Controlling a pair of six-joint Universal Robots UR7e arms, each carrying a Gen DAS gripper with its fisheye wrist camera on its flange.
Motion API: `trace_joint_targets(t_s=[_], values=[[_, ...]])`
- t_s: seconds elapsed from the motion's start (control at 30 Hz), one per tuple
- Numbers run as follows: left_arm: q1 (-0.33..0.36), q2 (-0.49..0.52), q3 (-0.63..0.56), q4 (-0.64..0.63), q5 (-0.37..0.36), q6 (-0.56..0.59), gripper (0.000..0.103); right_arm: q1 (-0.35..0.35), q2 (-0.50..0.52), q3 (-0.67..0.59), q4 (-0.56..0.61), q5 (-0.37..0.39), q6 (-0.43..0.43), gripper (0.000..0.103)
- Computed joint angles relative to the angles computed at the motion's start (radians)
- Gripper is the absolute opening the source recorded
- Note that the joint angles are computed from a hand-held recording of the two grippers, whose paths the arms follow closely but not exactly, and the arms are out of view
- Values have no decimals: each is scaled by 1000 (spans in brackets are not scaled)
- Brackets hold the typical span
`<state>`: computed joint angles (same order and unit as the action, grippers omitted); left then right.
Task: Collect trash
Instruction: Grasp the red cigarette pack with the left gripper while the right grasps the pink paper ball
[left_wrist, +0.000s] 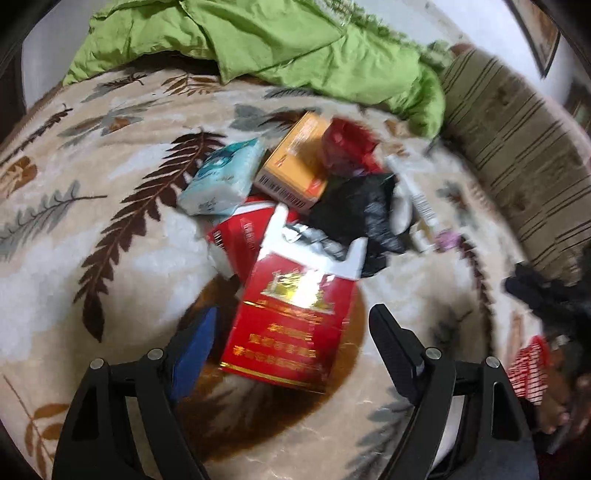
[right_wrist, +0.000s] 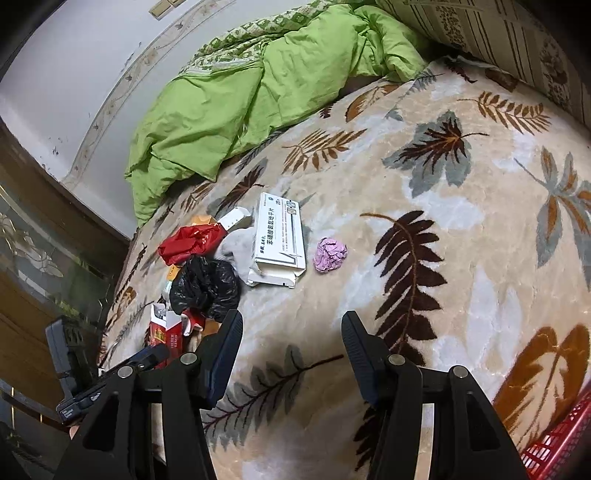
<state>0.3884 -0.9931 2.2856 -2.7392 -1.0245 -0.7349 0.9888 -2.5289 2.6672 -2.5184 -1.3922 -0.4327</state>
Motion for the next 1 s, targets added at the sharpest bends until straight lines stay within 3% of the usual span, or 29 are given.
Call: trace_joint_targets(t_s=[0.03,0.07,0.13,0.3,0.43,0.53,0.7,0.8,1.0], values=[[-3,2,0,13,8,-4,80,-1,0,0,0,-2,0,59],[-4,8,-3,22,17,-4,70,2,9,-3,-1,-8,5,59],[-7,19,-13,50,35,-9,60,21,46,-11,-13,-33,21,59],[-28,5,11,13,58,-6,58,146,231,-43,-145,-165,82,59],[-36,-16,35,-48,76,-13,58,289,421,-66,-380,-365,79,59],[-40,-24,46,-89,97,-16,58,331,550,-98,-496,-476,70,57],[-50,-29,56,-129,121,-13,58,308,636,-135,-483,-503,75,40],[-60,-30,62,-146,134,-14,58,293,639,-121,-487,-473,47,27],[-106,-39,77,-124,189,-58,58,358,559,-53,-568,-478,12,25]])
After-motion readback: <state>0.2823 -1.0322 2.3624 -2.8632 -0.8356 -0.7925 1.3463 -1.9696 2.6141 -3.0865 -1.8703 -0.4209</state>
